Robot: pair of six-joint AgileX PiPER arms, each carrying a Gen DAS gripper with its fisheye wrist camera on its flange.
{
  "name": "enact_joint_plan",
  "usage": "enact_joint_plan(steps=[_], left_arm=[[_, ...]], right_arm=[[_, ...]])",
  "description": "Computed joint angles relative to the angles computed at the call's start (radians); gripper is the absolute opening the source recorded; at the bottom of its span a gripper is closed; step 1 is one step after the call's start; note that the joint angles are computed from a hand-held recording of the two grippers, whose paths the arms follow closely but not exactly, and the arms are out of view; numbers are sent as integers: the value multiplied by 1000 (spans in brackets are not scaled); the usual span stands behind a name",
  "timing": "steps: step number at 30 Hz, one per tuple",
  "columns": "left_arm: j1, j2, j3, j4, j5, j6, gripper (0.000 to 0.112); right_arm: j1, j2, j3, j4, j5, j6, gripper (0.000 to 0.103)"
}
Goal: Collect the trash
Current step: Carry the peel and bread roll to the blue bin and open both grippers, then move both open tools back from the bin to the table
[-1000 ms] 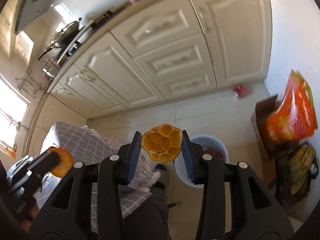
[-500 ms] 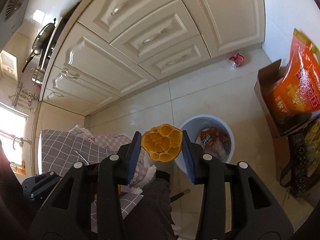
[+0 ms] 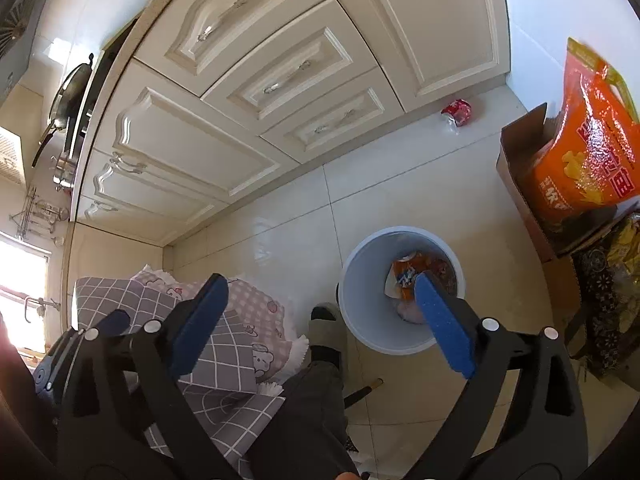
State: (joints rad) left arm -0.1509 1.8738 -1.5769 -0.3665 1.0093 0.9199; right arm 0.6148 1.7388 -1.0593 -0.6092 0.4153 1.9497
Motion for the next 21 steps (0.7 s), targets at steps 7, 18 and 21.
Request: enact_joint_plan(steps=[7, 18, 21], left_arm=[[46, -87, 45, -57, 11, 40, 88], [229, -174, 14, -209, 147, 127, 88], [290, -195, -4, -249, 184, 154, 88]], right_arm=[[47, -5, -69, 7, 86, -17, 93], [157, -1, -288, -18, 329, -78, 94], [191, 22, -380, -28, 395, -112, 94]])
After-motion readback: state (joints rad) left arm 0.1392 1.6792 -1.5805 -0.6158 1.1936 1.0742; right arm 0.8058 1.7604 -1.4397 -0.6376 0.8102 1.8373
